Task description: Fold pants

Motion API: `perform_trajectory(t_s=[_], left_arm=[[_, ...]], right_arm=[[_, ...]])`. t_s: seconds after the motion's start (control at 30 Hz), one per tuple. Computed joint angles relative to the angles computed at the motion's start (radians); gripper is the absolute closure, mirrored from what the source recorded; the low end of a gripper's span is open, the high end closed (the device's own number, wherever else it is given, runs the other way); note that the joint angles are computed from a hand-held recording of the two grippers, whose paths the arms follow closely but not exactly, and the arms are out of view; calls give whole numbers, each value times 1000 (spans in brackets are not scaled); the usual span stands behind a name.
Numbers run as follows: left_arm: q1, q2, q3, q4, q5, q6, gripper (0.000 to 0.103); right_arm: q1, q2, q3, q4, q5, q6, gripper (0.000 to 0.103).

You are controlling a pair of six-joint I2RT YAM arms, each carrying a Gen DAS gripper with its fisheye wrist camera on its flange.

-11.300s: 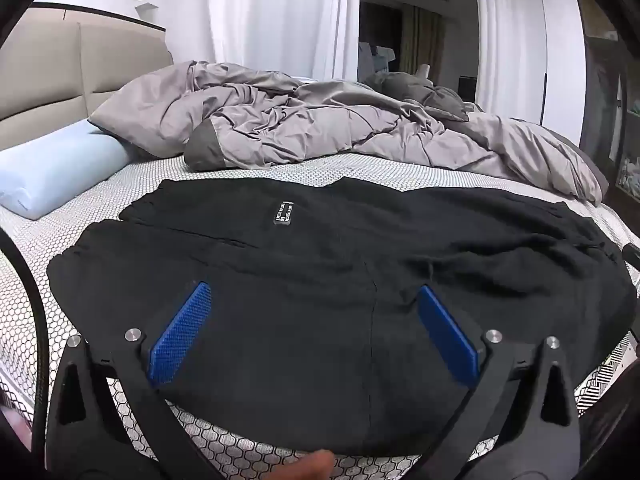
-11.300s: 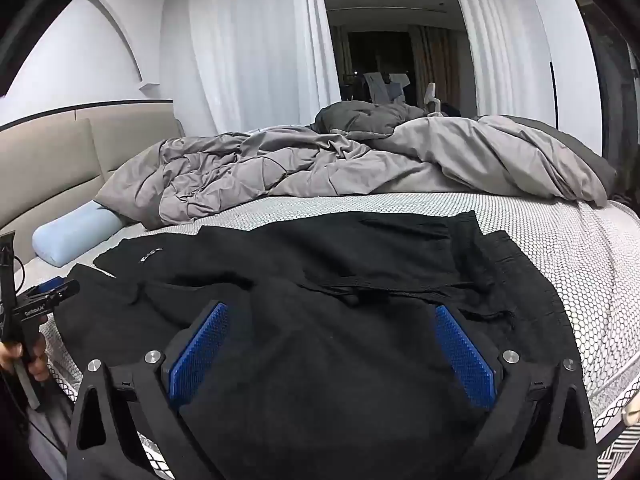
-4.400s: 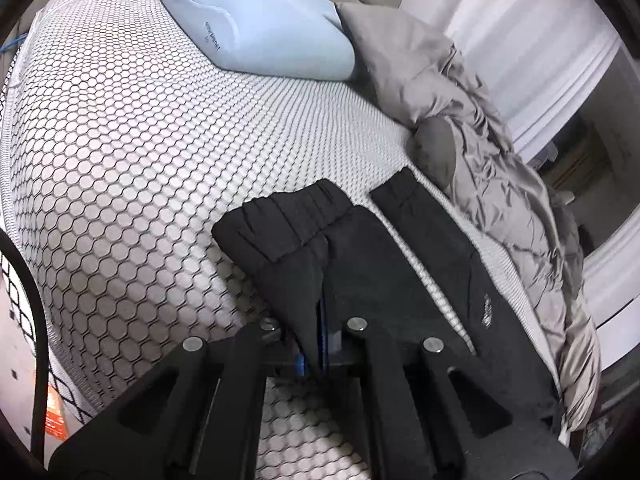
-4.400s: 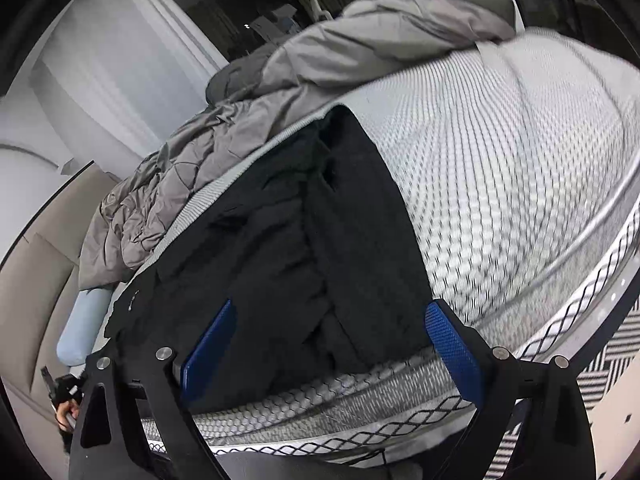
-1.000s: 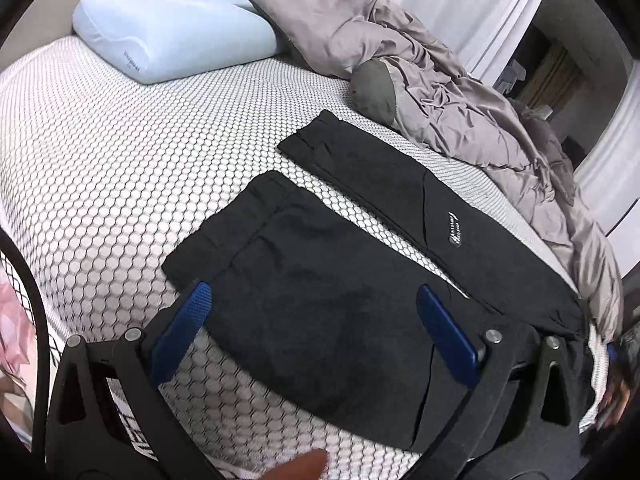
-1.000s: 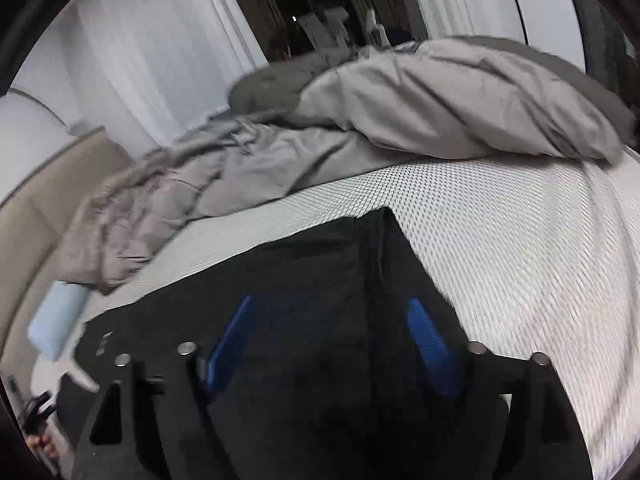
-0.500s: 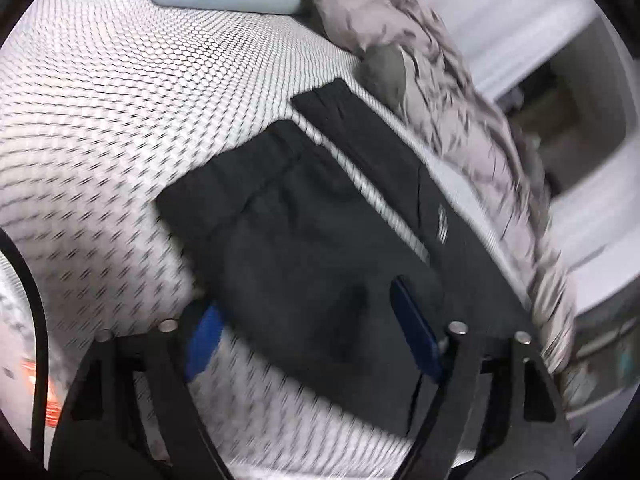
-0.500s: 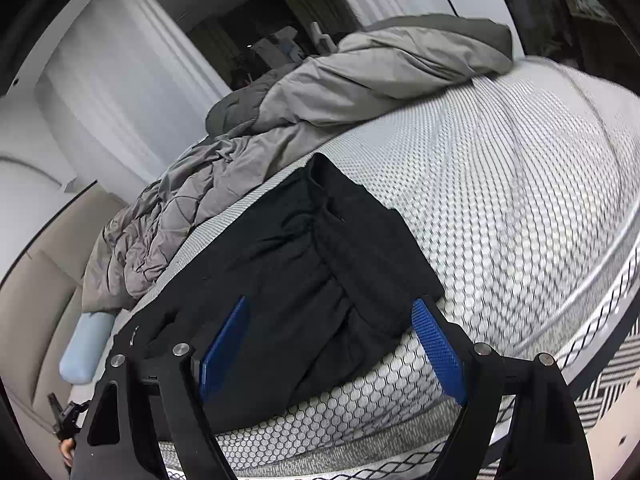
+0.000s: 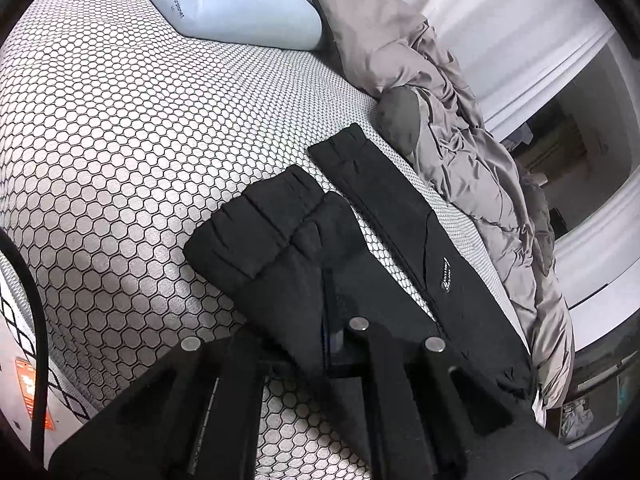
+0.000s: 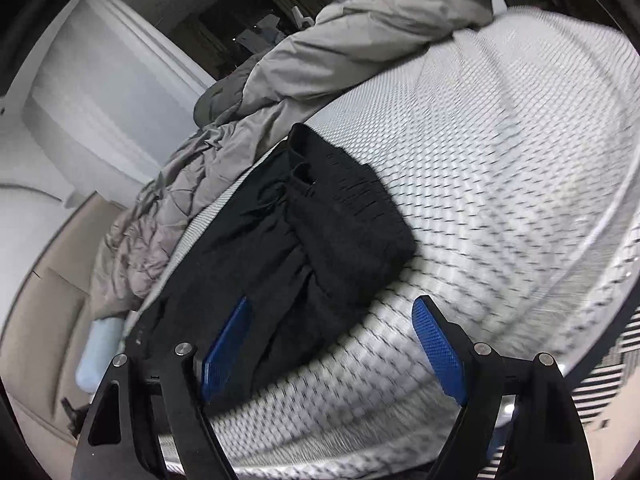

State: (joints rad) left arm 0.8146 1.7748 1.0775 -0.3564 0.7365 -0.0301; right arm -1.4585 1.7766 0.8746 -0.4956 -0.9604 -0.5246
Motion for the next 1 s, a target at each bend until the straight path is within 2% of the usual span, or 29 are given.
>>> perform_trajectory(t_s=[0.07,0.1,0.13,0.2,0.23,0.3,0.37,0.47,0.6,0.73,0.83,0.93,1.0], left_arm=[[-8,10,17,-10,-12,-1,99],[-13,9,17,-9,-16,-1,99],[-18,9,21,-13,-22,1,100],[-9,-9,15,-22,-13,13,100],[-3,-25,6,-22,-6,24,99],[13,-48,-6,-31,-4,56,100],[26,-53,-3,-53,-5,79,100],[20,-59,3,-53,-7,66,101],[1,-89,24,-54,-5,50,101],[-45,-101,90,-66,-26,14,101],[-105,-75,189,-82,-62,-39,101],[-176,10,352,-131,-103,-100,101],[-235,113,519,-189,-150,-149,101]], right_arm=[[38,40,-6,101,-16,105,28],[51,54,-4,139,-21,152,43],[63,62,-5,175,-12,198,67],[62,47,-46,296,-14,305,87],[50,38,-50,295,-26,297,91],[9,6,-65,277,-46,247,92],[-33,-7,-49,182,-50,148,92],[-54,-5,-23,88,-52,72,92],[-44,-68,-25,73,-79,86,92],[-2,-153,-28,138,-113,199,92],[72,-201,-13,265,-98,380,92],[178,-193,51,370,-27,565,92],[255,-160,122,405,39,652,92]])
